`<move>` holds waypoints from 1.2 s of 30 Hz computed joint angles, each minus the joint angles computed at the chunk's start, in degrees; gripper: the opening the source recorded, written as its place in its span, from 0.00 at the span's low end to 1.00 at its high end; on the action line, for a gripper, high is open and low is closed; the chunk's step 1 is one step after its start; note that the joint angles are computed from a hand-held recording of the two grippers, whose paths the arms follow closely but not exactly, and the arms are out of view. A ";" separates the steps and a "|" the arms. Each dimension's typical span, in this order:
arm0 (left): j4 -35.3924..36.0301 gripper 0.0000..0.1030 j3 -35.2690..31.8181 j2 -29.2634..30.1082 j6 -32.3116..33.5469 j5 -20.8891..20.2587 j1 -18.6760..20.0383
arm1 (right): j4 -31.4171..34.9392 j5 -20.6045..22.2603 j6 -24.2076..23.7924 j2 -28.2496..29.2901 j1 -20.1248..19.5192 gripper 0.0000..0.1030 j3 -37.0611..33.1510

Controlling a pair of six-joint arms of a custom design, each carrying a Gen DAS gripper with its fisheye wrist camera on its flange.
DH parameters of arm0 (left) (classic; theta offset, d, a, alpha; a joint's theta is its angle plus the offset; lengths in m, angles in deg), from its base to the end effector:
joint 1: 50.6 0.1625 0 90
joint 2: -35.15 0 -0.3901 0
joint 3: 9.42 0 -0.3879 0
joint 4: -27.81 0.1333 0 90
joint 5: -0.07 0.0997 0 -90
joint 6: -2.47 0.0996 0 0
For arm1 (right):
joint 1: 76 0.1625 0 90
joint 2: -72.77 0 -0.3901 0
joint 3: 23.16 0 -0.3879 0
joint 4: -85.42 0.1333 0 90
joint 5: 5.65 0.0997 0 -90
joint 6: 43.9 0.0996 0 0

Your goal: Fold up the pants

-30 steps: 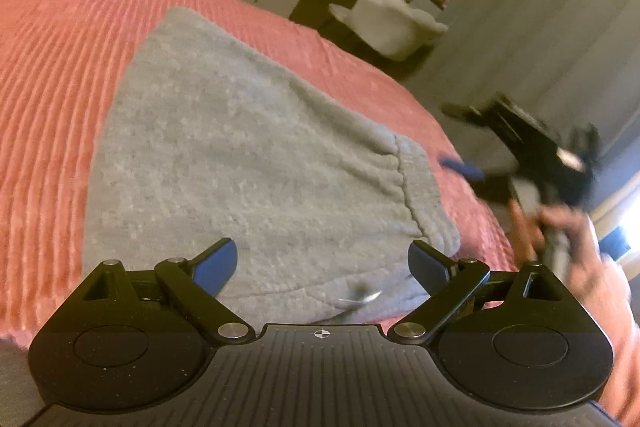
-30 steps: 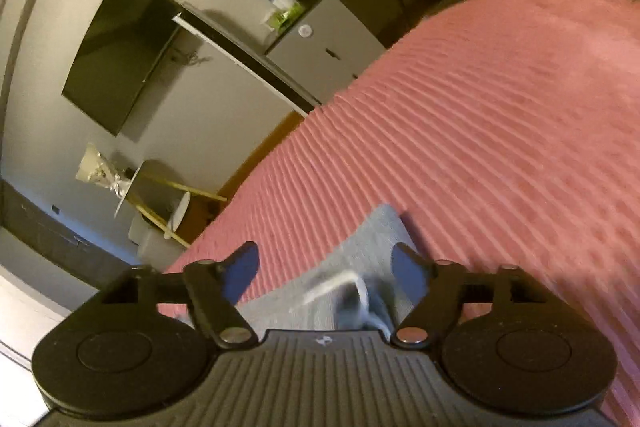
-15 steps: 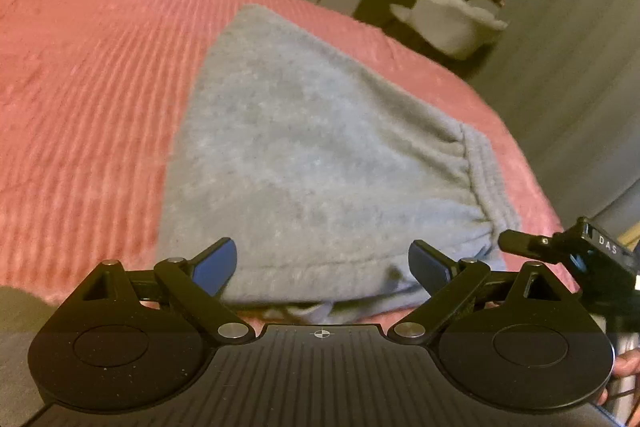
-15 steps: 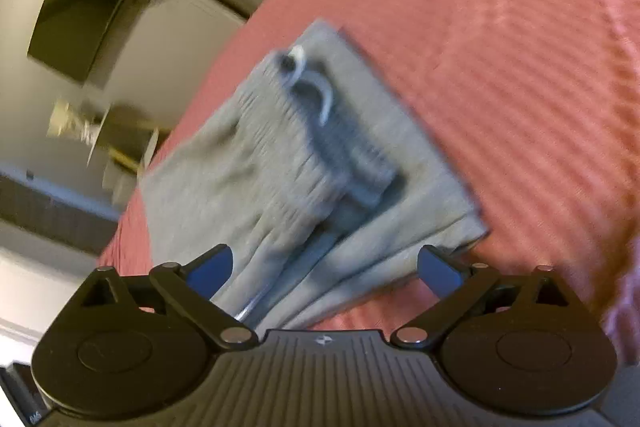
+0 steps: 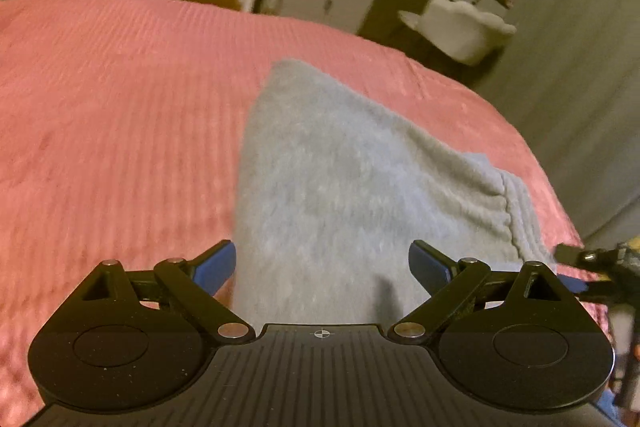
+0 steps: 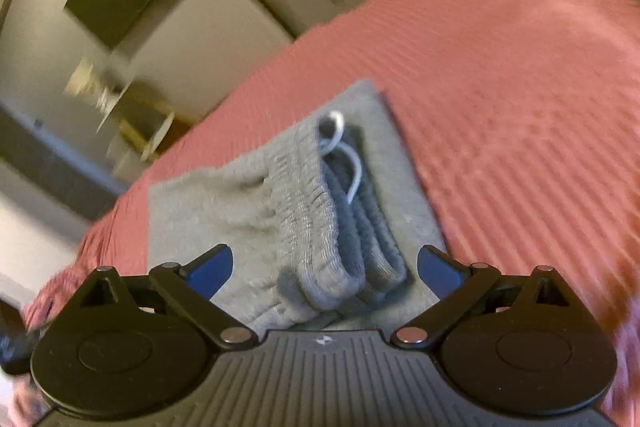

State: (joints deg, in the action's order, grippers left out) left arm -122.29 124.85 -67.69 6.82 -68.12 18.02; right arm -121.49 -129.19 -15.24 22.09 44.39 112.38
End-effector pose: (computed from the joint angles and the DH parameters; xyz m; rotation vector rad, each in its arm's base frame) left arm 0.0215 -0.4123 0.3073 0.4786 2.7017 -0.7708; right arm 0.2752 -0.3145 0.0605 -0.1931 -2.7062 1.0769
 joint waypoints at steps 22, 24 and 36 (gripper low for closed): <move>12.76 1.00 -21.48 24.09 13.55 -27.63 17.27 | 20.25 43.51 -22.76 -1.53 -27.58 0.96 -7.24; 10.55 1.00 -20.65 23.85 8.22 -27.23 16.57 | 20.90 40.79 -18.28 -0.95 -26.12 0.96 -8.91; 2.57 0.43 -8.19 14.88 10.44 -2.66 0.60 | 16.80 16.13 -20.44 1.78 -8.79 0.62 -12.90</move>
